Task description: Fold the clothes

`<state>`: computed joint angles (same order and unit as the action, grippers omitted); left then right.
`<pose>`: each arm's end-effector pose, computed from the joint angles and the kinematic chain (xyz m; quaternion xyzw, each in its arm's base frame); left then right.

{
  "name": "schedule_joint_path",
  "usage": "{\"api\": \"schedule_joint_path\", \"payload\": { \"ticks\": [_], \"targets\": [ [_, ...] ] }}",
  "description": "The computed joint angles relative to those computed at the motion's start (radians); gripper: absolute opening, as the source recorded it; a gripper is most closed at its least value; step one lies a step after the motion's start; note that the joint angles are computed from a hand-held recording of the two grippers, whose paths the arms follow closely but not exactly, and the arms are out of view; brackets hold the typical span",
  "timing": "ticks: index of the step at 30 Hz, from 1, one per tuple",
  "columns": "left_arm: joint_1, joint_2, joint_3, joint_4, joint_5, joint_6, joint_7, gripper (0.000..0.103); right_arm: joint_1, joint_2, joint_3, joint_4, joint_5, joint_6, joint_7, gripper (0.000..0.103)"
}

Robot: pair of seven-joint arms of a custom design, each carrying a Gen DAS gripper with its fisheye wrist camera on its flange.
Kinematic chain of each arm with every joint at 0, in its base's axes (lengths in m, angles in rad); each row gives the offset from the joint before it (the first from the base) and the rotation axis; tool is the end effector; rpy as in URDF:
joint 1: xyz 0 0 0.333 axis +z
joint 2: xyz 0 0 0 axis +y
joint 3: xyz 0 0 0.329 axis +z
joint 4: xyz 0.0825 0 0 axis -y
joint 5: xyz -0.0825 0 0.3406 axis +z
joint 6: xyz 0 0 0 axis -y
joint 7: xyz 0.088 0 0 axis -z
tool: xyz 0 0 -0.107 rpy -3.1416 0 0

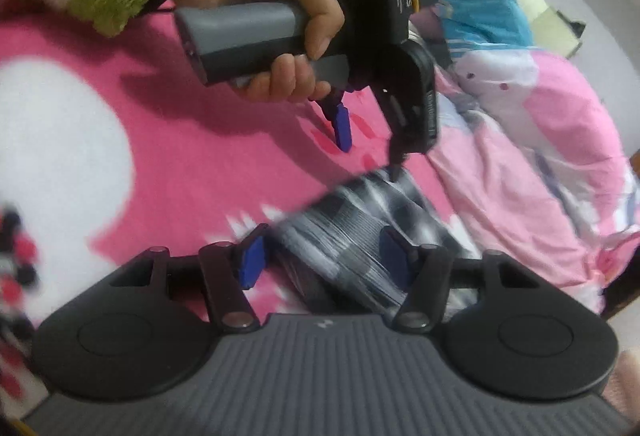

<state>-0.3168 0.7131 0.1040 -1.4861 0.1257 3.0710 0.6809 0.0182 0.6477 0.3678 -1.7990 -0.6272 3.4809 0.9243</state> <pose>0.7155 -0.1882 0.3935 -0.7783 0.4623 -0.3968 0.1521 0.6127 0.2647 0.3795 -0.8572 0.0089 -0.4007 0.3233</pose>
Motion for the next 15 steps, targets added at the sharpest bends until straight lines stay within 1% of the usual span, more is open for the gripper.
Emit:
{"api": "schedule_joint_path", "payload": {
  "ticks": [3,4,5,6,7,8,10,11,12,14,15],
  "targets": [
    [0.013,0.053,-0.008,0.078,-0.008,-0.008,0.0,0.046,0.112,0.005,-0.124,0.02,0.08,0.02,-0.033,0.044],
    [0.012,0.068,-0.005,0.098,-0.011,-0.007,-0.005,0.04,0.158,0.008,-0.177,0.023,0.113,0.034,-0.053,0.036],
    [0.01,0.086,0.001,0.121,-0.015,-0.005,-0.014,0.031,0.204,0.013,-0.229,0.028,0.148,0.048,-0.076,0.027],
    [0.012,0.103,0.001,0.143,-0.02,-0.003,-0.02,0.025,0.247,0.019,-0.276,0.03,0.187,0.065,-0.099,0.022],
    [0.019,0.119,-0.008,0.165,-0.026,-0.006,-0.02,0.013,0.287,0.027,-0.319,0.033,0.228,0.08,-0.124,0.01],
    [0.019,0.135,-0.008,0.188,-0.03,-0.013,-0.026,0.009,0.324,0.037,-0.358,0.036,0.269,0.095,-0.15,0.007],
    [-0.01,0.14,0.036,0.186,-0.027,0.006,-0.058,0.005,0.375,0.048,-0.404,0.027,0.343,0.147,-0.196,0.006],
    [-0.026,0.141,0.061,0.182,-0.025,0.017,-0.075,0.004,0.388,0.046,-0.413,0.019,0.372,0.166,-0.214,0.005],
    [-0.038,0.132,0.078,0.162,-0.025,0.037,-0.091,0.004,0.391,0.029,-0.409,-0.003,0.393,0.168,-0.222,0.005],
    [-0.064,0.095,0.119,0.088,-0.035,0.105,-0.122,0.004,0.398,-0.008,-0.402,-0.046,0.433,0.169,-0.232,0.005],
    [-0.069,0.071,0.124,0.048,-0.042,0.131,-0.119,0.004,0.402,-0.028,-0.4,-0.066,0.447,0.161,-0.239,0.004]
  ]
}}
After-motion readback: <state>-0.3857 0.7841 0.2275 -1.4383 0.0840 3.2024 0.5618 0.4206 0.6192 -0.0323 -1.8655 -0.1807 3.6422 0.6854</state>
